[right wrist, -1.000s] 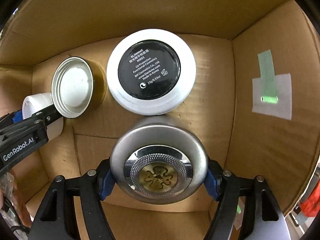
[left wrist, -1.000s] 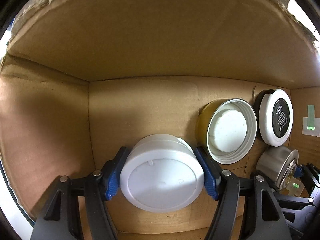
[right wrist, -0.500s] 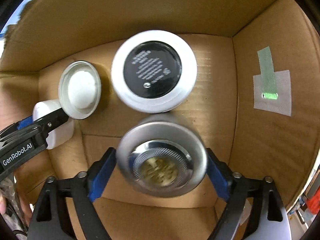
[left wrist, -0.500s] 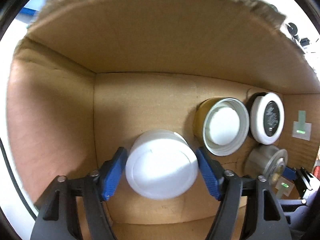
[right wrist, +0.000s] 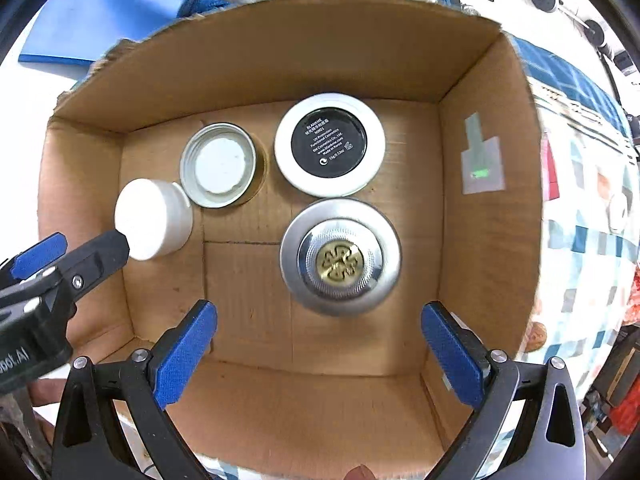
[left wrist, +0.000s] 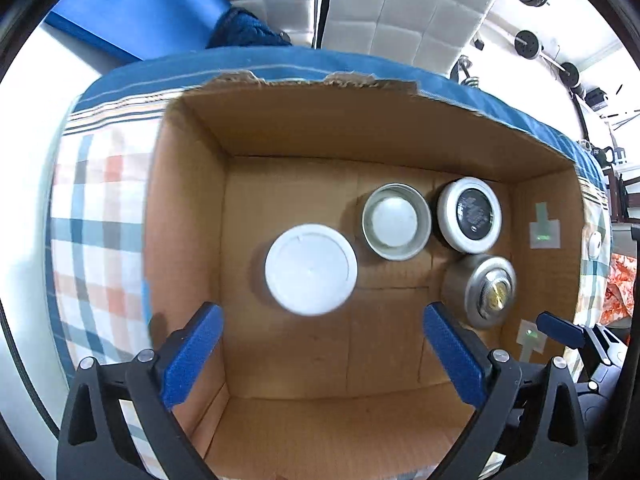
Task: Organize rigid objects
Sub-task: 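Release the white container and silver tin inside the box, then move both grippers back toward the items left on the tablecloth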
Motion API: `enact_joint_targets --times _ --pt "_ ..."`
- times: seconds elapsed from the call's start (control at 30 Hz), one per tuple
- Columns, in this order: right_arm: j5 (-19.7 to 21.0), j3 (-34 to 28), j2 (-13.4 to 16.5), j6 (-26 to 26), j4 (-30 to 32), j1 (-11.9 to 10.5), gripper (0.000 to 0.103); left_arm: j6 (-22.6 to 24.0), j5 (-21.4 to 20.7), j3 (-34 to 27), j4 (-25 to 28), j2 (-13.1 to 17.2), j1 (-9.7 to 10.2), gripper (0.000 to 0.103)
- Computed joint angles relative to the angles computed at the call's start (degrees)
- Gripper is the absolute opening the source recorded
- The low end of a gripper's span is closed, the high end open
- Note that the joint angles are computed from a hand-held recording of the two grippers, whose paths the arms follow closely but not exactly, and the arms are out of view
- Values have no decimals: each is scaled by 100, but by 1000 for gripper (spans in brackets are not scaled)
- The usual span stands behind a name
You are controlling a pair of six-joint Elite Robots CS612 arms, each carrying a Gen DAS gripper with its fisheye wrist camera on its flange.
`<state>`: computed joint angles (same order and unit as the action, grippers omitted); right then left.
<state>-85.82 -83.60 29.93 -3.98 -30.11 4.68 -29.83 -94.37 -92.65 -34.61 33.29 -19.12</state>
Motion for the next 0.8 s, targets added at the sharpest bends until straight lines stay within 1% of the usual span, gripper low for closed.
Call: enact_joint_targets --times 0.03,0.07,0.13,0.17,0.37,0.47,0.63,0.73,0.8 --pt "9 -45 3 -9 14 -4 103 -29 25 -127 31 31 -26 103" --pt "-8 -120 -1 -33 27 -10 103 -8 46 -87 19 -39 -18 103" --pt "-27 -206 -15 -19 4 21 103 -24 92 -214 53 -47 -38 103" --pt "-31 -227 -30 -23 -15 33 103 -21 120 -133 -2 -125 -27 103" --pt "80 -668 -121 -104 162 4 103 -194 313 -553 7 -159 -163 103" --pt "143 -906 -145 -118 193 9 103 -222 362 -680 28 -166 -193 103" --pt "155 -1220 -239 -191 217 -12 103 -307 526 -945 121 -205 -323 103" --pt "169 -1381 -308 -289 271 -20 103 -323 717 -1051 186 -238 -427 103" --pt "239 -1447 -334 -378 323 -43 103 -343 781 -1105 199 -265 -487 103"
